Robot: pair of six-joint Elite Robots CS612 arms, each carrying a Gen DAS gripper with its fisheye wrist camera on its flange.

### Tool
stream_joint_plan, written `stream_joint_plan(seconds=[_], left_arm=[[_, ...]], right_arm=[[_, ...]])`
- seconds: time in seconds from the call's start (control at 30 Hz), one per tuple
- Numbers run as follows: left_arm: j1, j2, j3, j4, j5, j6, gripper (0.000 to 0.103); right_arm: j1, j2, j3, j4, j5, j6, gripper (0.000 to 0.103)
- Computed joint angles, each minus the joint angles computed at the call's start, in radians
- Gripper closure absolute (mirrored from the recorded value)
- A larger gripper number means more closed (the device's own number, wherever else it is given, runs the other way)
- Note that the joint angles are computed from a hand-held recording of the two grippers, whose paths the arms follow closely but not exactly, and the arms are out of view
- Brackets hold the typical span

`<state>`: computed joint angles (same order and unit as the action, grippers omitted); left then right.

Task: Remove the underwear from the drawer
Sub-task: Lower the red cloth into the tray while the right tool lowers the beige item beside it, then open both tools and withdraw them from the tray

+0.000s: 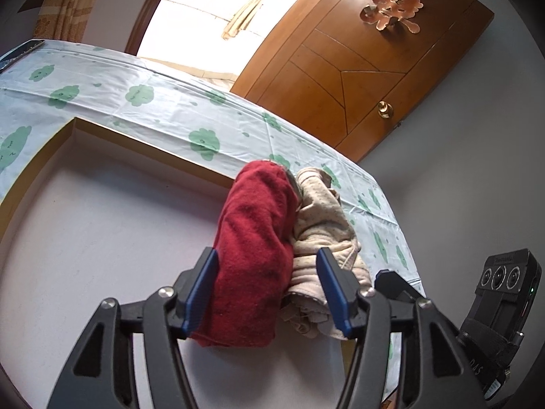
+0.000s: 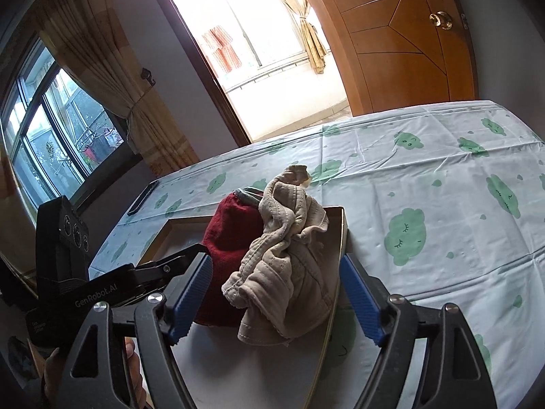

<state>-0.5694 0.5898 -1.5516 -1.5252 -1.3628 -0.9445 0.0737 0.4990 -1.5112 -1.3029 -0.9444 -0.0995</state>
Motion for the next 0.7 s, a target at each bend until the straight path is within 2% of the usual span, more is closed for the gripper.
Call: stream_joint_plan(seconds=[0.27,0.33,0.5,0.7], left_arm=[[-0.011,0.005,-0.015,0.028,0.032,0.052,0.043],[-0.016,0.007,-0.02,0.034,0.045,0.069,0.037],[-0.023,0.012,-0.031,0.036,0.049,0.084,0.037],[-0.04,0.024,-0.067,0.055,0.078,0.133,0.037]], right_arm=[[0.013,0.016,-0.031,-0.005,-0.043,-0.061,0.023],[0.013,0.021,-0.041,-0.001,-0.041,-0.07,0.023],[0.013,0.024,-0.055,0.023,-0.036,-0.084,0.023],[0.002,0.045,-0.109,0.041,0.01,-0.102,0.022]])
